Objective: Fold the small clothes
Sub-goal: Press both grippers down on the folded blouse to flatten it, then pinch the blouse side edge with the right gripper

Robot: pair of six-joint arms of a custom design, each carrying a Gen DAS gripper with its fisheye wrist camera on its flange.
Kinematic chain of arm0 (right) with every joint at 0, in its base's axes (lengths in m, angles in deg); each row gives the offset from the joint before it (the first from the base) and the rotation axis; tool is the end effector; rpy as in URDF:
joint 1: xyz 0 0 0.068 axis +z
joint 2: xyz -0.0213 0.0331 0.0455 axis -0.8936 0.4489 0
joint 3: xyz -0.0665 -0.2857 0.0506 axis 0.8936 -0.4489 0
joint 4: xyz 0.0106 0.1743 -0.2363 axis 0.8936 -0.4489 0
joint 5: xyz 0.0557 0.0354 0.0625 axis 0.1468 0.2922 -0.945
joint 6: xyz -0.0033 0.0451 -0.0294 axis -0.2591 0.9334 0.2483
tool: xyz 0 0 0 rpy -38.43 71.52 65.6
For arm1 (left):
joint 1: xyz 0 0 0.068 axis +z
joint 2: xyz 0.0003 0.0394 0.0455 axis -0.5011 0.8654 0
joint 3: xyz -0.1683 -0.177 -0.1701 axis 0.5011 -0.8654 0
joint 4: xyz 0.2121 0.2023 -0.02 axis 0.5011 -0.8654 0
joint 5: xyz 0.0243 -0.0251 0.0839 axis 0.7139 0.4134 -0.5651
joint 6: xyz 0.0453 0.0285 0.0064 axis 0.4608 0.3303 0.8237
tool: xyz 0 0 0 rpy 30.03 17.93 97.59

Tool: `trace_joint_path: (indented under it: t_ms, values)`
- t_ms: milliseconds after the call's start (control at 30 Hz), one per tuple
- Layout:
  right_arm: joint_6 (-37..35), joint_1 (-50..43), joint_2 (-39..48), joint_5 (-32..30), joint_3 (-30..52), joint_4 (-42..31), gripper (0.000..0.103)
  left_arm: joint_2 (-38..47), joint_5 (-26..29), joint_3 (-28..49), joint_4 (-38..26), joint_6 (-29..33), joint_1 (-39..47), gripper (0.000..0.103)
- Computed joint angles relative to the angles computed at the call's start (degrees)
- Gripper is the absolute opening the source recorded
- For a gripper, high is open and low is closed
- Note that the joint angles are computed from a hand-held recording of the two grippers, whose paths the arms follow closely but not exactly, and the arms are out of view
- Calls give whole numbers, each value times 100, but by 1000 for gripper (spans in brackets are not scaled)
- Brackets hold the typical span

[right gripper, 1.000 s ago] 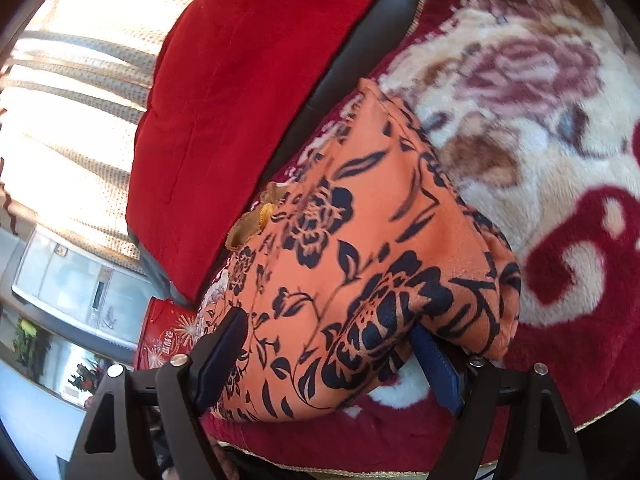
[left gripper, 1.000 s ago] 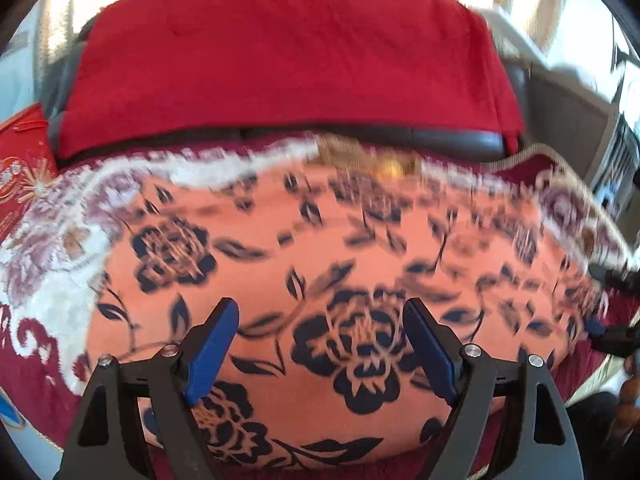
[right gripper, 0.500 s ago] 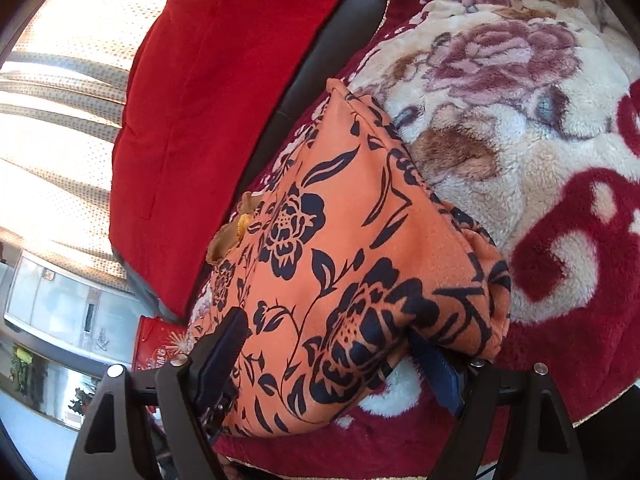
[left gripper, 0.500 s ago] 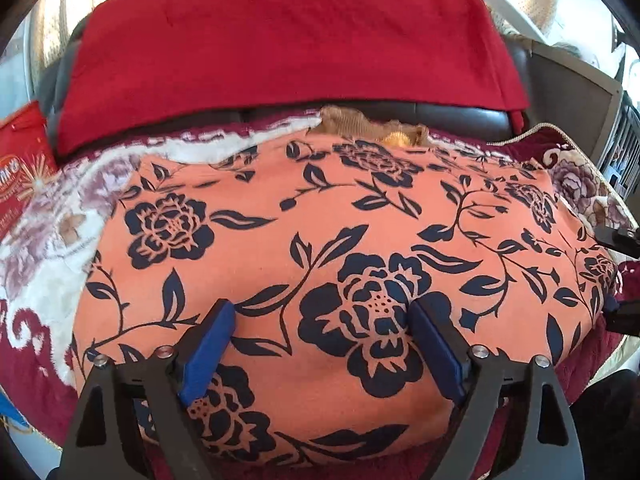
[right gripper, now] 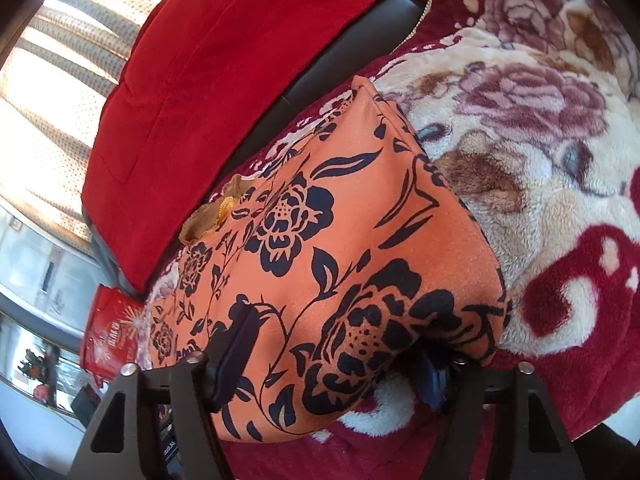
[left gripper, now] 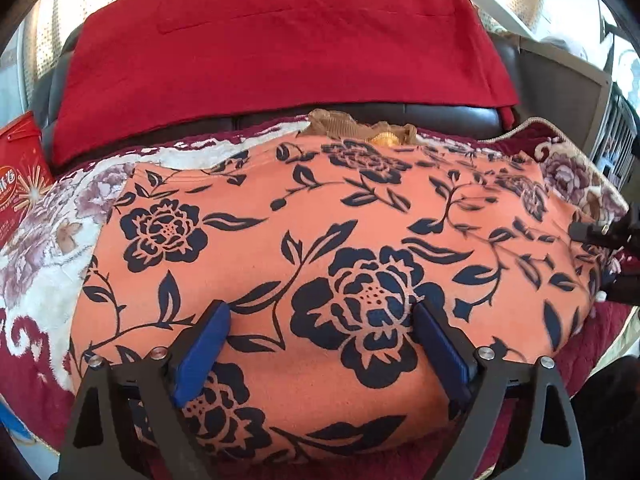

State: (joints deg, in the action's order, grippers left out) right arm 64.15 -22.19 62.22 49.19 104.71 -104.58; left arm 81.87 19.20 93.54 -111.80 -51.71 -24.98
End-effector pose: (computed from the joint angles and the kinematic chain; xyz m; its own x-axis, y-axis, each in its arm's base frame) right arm 0.2218 0.1866 0.2491 -0.7315 0.5518 -0.4005 0.2268 0.7508 0.6203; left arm 0.1788 0.0061 0.2836 -0.6688 0.1077 -0.7356 0.2305 0.9707 -0.0674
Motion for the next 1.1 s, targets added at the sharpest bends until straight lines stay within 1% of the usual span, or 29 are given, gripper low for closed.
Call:
trace_joint_path:
  t_ms: [67,100,167,200,233,300,433,500,567,733,800,867,933,1033,1100]
  values:
    - [-25,33,73,55,103,-149,64,-141,319,-16,75,-21,300,93]
    - [-16,42,94,80,132,-209,61,-117,352,-5,44,16,370,93]
    - [6,59,91,118,155,-291,58,207,384,7,-24,181,362,94]
    - [38,76,105,149,181,-327,57,156,434,-140,124,229,383,94]
    - [71,104,136,188,230,-371,56,12,453,-274,288,222,385,94]
    - [99,122,134,208,263,-421,56,-80,374,-292,277,311,315,94]
    - [395,159,132,245,188,-248,56,-36,638,-288,243,412,500,94]
    - [384,247,102,339,218,-265,56,-24,702,-297,247,454,569,94]
    - [247,357,160,462,374,-349,53,-99,648,-333,257,418,517,94]
    - [-143,509,195,666,809,-550,41,-259,613,-399,245,353,513,94]
    - [-341,593,268,767,1063,-579,39,-377,696,-408,228,303,636,94]
    - [-551,683,373,833,1303,-579,39,-521,815,-440,325,186,837,94]
    - [-868,829,639,926,1732,-656,38,-603,956,-449,477,35,1128,94]
    - [-1258,993,1075,1064,2290,-742,38,-347,1092,-364,585,-190,1545,94]
    - [-1180,964,1225,1066,2312,-604,37,45,1020,-240,508,-273,1690,94]
